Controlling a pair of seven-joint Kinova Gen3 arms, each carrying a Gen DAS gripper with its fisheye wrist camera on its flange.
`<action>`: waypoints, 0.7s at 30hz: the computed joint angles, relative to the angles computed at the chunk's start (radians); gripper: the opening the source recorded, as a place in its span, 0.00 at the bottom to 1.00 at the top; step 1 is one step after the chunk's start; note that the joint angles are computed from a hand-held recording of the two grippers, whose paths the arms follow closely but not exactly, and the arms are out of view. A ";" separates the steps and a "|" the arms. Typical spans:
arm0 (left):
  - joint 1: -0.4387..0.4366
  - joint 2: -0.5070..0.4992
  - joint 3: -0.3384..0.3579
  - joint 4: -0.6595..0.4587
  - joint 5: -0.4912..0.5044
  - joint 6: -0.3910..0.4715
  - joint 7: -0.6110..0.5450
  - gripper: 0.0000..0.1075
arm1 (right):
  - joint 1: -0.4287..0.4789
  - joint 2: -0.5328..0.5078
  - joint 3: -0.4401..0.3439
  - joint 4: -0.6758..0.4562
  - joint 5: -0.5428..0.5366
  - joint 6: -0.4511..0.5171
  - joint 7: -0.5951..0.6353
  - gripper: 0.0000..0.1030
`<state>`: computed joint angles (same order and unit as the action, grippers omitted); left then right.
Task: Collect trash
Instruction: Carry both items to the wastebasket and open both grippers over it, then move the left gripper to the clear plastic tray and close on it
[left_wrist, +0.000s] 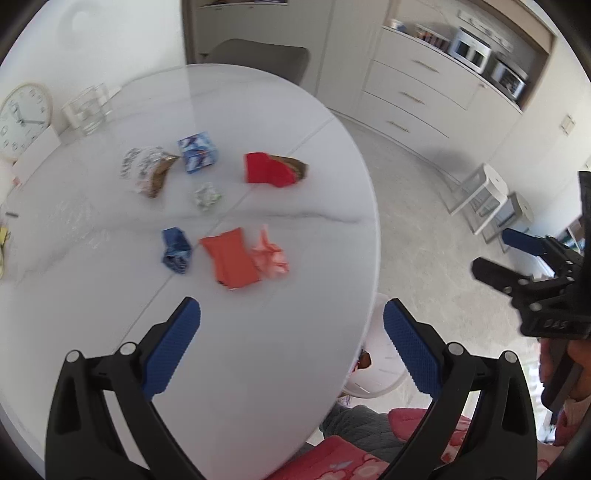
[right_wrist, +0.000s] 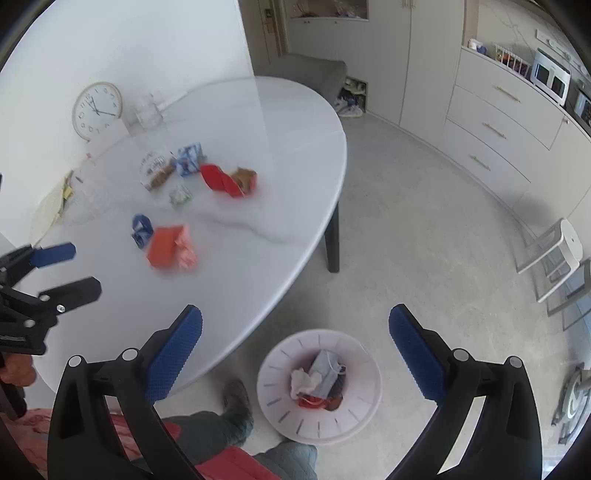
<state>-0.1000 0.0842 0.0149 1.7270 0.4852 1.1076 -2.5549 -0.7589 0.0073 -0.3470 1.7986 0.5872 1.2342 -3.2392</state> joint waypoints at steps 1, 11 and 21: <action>-0.007 0.010 -0.006 -0.005 0.003 -0.008 0.002 0.88 | 0.003 0.010 0.004 -0.016 0.011 -0.005 0.011 0.98; -0.088 0.119 -0.016 -0.119 -0.012 -0.070 0.074 0.88 | 0.013 0.104 0.070 -0.160 0.054 -0.072 0.172 0.98; -0.104 0.261 0.008 -0.260 -0.117 -0.277 0.166 0.88 | 0.010 0.283 0.179 -0.409 0.003 -0.151 0.421 0.98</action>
